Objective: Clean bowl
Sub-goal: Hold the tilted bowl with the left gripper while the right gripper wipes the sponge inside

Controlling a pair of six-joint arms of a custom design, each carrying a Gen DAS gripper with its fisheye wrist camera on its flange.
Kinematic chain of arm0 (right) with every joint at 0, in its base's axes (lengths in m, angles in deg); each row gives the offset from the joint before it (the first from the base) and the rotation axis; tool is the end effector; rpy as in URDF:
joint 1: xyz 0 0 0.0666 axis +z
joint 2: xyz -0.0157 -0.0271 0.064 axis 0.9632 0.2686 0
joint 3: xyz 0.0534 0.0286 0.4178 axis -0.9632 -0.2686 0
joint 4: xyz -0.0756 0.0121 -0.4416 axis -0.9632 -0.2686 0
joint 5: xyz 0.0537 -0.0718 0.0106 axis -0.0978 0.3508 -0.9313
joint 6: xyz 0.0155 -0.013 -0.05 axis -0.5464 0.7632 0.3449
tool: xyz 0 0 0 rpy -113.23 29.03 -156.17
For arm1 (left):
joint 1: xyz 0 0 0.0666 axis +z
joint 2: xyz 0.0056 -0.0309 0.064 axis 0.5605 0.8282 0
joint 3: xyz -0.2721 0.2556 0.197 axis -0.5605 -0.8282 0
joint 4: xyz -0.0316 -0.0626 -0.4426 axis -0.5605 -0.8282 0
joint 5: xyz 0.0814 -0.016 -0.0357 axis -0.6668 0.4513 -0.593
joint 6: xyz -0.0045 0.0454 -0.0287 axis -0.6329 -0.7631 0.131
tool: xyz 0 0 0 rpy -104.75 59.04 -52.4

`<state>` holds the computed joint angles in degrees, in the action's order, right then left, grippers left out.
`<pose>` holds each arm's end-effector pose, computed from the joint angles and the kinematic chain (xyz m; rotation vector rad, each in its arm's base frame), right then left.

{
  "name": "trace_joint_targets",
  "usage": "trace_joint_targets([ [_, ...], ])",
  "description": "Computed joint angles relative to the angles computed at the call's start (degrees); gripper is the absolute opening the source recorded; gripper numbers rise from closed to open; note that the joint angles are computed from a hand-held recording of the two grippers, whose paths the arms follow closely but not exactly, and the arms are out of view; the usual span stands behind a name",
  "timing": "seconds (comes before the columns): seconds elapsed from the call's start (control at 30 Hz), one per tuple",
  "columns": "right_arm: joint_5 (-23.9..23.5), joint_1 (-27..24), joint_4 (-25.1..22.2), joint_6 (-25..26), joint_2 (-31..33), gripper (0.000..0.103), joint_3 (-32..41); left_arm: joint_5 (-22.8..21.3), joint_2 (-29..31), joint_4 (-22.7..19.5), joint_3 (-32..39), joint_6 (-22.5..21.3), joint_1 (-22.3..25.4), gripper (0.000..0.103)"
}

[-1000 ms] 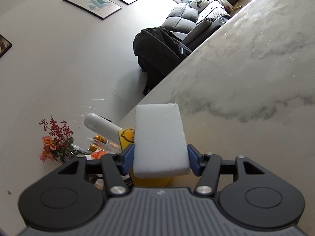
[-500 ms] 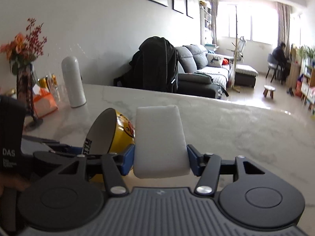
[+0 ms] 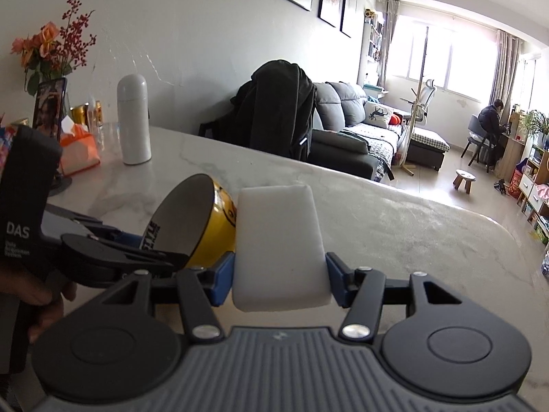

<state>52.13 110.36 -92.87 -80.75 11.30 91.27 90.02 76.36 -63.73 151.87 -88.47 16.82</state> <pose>0.5022 0.3393 0.3760 -0.0575 2.0606 -0.0913 0.6077 -0.1955 0.3602 0.5301 2.2458 -0.2975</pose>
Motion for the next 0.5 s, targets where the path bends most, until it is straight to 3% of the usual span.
trace_joint_targets([
  [0.17,0.5,0.3,0.0,1.2,0.2,0.059,0.3,0.0,0.1,0.0,0.0,-0.1,0.0,0.046],
  [0.5,-0.3,-0.4,-2.2,-2.3,0.9,0.059,0.1,-0.1,0.0,0.2,-0.2,-0.1,-0.1,0.046],
])
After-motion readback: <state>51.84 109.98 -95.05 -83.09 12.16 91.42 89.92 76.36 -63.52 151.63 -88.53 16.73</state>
